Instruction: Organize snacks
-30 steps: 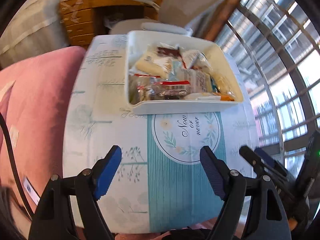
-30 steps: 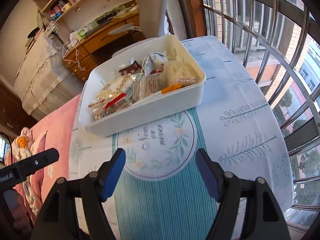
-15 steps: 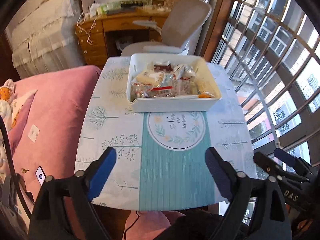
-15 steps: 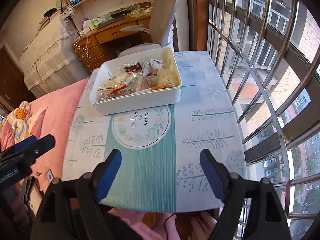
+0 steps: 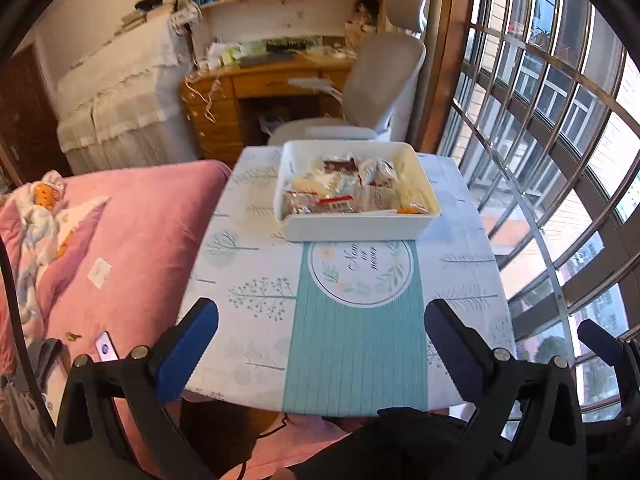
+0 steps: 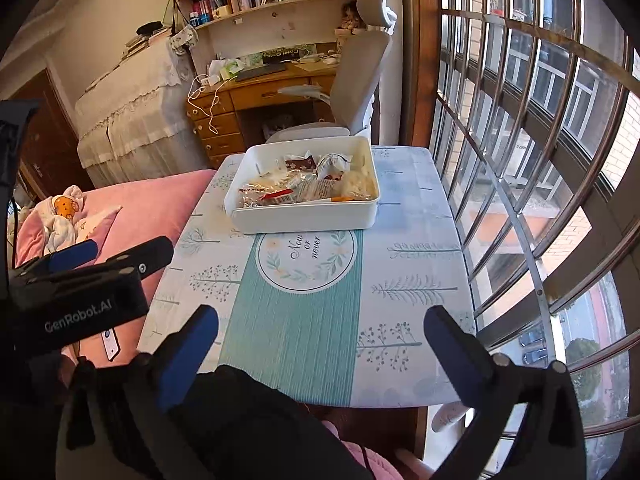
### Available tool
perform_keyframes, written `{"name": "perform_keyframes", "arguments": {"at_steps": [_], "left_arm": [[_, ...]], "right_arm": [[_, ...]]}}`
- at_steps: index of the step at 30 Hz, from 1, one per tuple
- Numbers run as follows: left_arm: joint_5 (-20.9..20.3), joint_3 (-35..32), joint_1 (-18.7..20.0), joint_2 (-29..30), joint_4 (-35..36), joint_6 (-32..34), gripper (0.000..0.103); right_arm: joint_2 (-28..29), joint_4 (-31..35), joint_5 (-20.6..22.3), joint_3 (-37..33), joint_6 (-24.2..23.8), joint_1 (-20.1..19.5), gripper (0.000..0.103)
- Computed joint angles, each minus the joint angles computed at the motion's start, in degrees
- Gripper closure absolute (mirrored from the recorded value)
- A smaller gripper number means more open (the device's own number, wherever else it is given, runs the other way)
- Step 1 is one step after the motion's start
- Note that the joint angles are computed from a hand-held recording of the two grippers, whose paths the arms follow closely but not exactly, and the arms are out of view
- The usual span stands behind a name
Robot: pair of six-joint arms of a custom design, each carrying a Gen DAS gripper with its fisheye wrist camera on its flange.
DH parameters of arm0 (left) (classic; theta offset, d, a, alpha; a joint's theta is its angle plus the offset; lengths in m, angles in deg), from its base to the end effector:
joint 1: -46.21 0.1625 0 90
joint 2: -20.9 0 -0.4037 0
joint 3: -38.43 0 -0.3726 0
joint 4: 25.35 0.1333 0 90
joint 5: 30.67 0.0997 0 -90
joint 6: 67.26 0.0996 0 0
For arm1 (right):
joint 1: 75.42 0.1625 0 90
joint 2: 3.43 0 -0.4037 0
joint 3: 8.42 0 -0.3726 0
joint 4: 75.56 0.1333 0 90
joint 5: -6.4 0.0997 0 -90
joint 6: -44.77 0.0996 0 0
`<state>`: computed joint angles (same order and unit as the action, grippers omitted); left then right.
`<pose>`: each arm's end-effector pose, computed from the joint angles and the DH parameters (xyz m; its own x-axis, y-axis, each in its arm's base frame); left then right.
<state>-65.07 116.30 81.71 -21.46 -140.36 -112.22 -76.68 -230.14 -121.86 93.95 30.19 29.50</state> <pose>-0.4361 -0.5758 0.1446 -0.7112 -0.0162 -0.7028 0.4211 0.7907 -0.4443 0.2156 -0.5308 0.3619 -0.7710 -0.0578 0.6342 -0.4172 0.7982 -0.4345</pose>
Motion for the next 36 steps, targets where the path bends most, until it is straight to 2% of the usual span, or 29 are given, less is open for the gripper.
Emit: {"name": "perform_keyframes", "arguments": {"at_steps": [4,8,16,26,36], "left_arm": [[1.6,0.3,-0.8,0.1,0.4,-1.3,0.001],[1.4,0.1,-0.8,0.3,0.9,-1.5,0.001],[-0.9,-2.4,-0.1,1.7,4.5,-4.1,0.001],[-3.1,-4.4,0.7,3.3,4.8,-2.5,0.001],[-3.3,-4.6,0.8,3.4,4.8,-2.1,0.001]], "right_arm": [[-0.6,0.7,1.7,0.2,0.0,-0.7,0.0],[-0.9,2.7,3.1,-0.6,0.9,-1.7,0.0],[-1.1,11.0,4.4,-2.9,8.0,-4.4,0.0],[-0.7,11.7,3.3,-3.2,7.0,-3.9,0.0],[-0.5,11.9,3.2,-3.3,7.0,-3.7,0.0]]}}
